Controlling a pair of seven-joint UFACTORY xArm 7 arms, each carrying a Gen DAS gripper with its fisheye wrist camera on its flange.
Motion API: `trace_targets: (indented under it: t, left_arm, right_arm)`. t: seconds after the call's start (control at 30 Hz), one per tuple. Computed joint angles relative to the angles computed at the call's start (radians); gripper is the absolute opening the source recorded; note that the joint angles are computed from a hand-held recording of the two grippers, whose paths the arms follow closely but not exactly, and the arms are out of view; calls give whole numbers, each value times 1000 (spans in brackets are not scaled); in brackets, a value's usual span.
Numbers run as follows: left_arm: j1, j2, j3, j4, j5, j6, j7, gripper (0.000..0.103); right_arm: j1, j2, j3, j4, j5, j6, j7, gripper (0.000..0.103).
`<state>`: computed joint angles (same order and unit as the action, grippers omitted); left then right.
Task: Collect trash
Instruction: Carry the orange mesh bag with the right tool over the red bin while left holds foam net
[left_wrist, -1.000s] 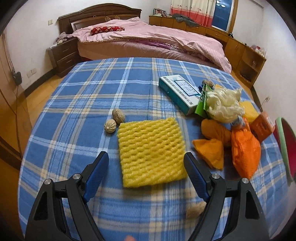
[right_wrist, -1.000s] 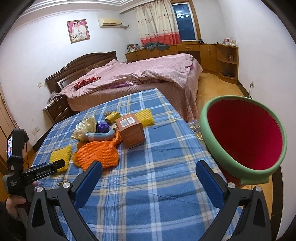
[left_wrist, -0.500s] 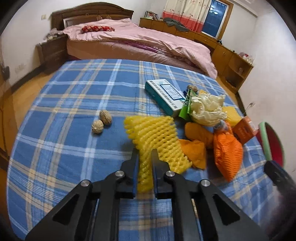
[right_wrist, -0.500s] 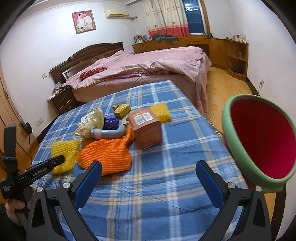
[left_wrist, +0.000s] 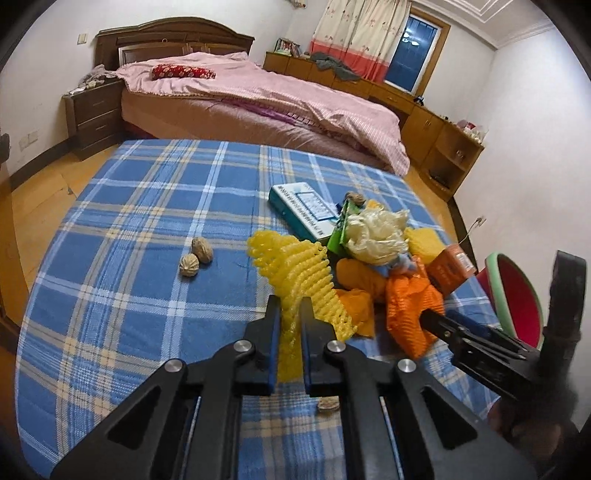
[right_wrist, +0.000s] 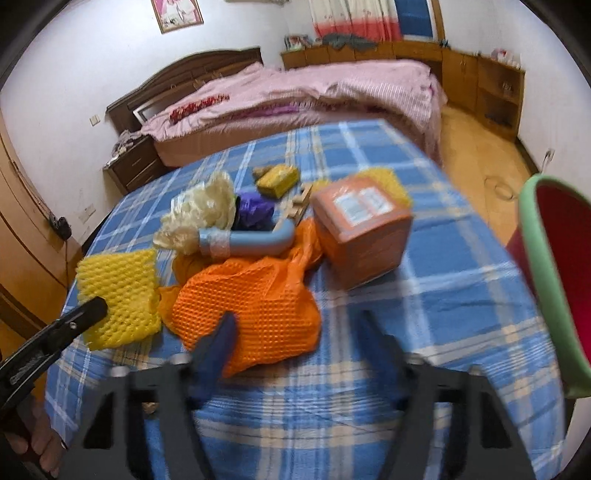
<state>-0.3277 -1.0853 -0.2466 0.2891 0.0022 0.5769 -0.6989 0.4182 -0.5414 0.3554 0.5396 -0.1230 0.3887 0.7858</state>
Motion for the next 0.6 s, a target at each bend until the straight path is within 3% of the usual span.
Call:
trace_targets:
  t: [0.03, 0.13, 0.27, 0.6]
  left_arm:
    - [-1, -6, -2, 2, 1, 1, -1, 8]
    - [-5, -23, -8, 8, 3, 7, -4, 8]
    - [-9, -40, -21, 22, 7, 13, -10, 8]
    - [-24, -35, -51, 75, 14, 4, -17, 8]
  right_arm:
    - [33, 7, -29, 0, 23, -4, -33, 29]
    - [86, 7, -69, -7, 80, -16, -93, 12]
    - [114, -57, -66, -30, 109, -13, -120, 7]
    - [124, -284, -48, -73, 134, 48, -139, 7]
